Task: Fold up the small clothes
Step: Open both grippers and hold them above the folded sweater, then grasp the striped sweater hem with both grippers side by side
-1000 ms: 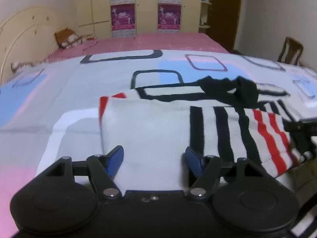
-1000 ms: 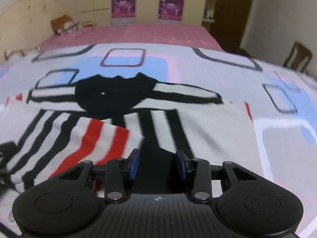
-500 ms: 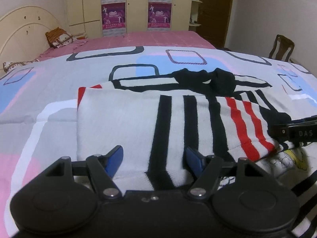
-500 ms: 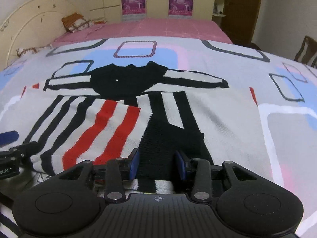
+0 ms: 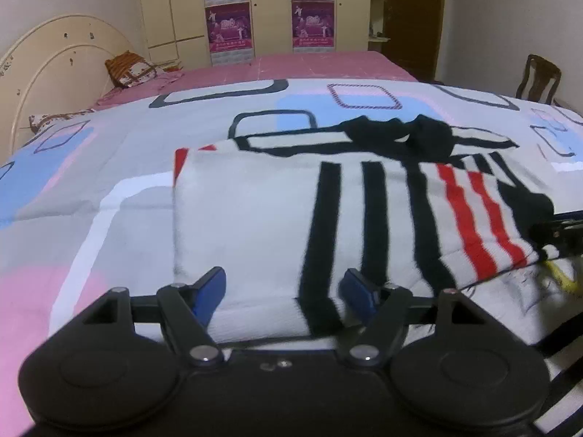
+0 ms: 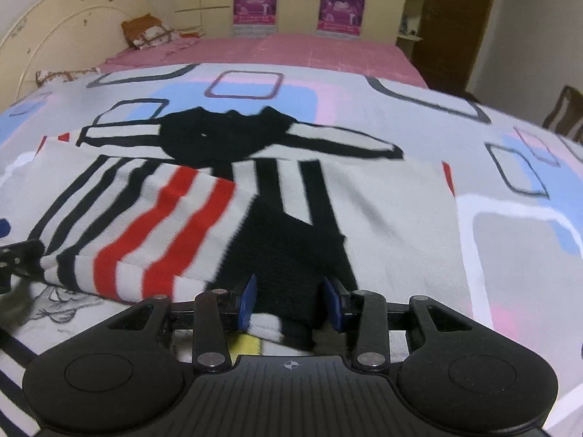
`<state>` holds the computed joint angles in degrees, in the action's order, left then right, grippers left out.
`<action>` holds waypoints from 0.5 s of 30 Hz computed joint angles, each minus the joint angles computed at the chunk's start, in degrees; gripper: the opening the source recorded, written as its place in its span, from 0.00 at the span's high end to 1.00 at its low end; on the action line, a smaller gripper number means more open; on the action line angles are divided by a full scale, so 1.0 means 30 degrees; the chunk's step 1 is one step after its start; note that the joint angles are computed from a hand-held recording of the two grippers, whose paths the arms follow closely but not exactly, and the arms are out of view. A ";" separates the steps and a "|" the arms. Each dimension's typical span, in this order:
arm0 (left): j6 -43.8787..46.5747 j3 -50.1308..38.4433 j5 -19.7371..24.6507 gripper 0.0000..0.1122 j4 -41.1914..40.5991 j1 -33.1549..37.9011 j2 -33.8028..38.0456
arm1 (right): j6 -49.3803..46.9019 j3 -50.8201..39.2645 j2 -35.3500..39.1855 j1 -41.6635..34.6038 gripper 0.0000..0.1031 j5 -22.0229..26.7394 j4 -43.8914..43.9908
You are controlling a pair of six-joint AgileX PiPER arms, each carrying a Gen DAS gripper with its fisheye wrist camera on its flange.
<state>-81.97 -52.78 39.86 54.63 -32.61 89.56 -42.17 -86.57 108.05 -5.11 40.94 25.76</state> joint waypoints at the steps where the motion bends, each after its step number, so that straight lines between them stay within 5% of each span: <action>1: -0.0068 0.0109 -0.0044 0.35 0.0150 -0.0016 -0.0033 | -0.0508 -0.0023 0.0066 -0.0138 0.63 0.0092 0.0359; 4: 0.0163 -0.0206 0.0663 0.37 -0.0245 -0.0322 -0.0204 | -0.0470 -0.0789 0.0258 -0.0207 0.62 0.0957 0.0065; 6: -0.0947 0.0204 0.1401 0.25 0.0228 -0.1165 -0.1045 | -0.0783 -0.0611 -0.0354 -0.0813 0.58 0.1284 0.0778; 7: -0.1722 0.0599 0.1720 0.19 0.0623 -0.1663 -0.1524 | -0.1382 -0.0239 -0.0766 -0.1319 0.26 0.1368 0.1520; 8: -0.2497 0.1017 0.2377 0.09 0.0892 -0.2363 -0.1989 | -0.2306 0.0101 -0.1192 -0.2061 0.13 0.1850 0.2411; 9: -0.2915 0.1373 0.3238 0.09 0.0743 -0.3129 -0.2431 | -0.3672 0.0484 -0.1565 -0.2879 0.11 0.2411 0.3622; 12: -0.3302 0.3072 0.4043 0.15 -0.0838 -0.4937 -0.4512 | -0.5742 0.1065 -0.2333 -0.5701 0.13 0.4561 0.4949; 15: -0.4547 0.4595 0.5780 0.25 -0.2380 -0.7906 -0.6411 | -0.6109 0.0433 -0.1886 -0.9031 0.28 0.7799 0.5713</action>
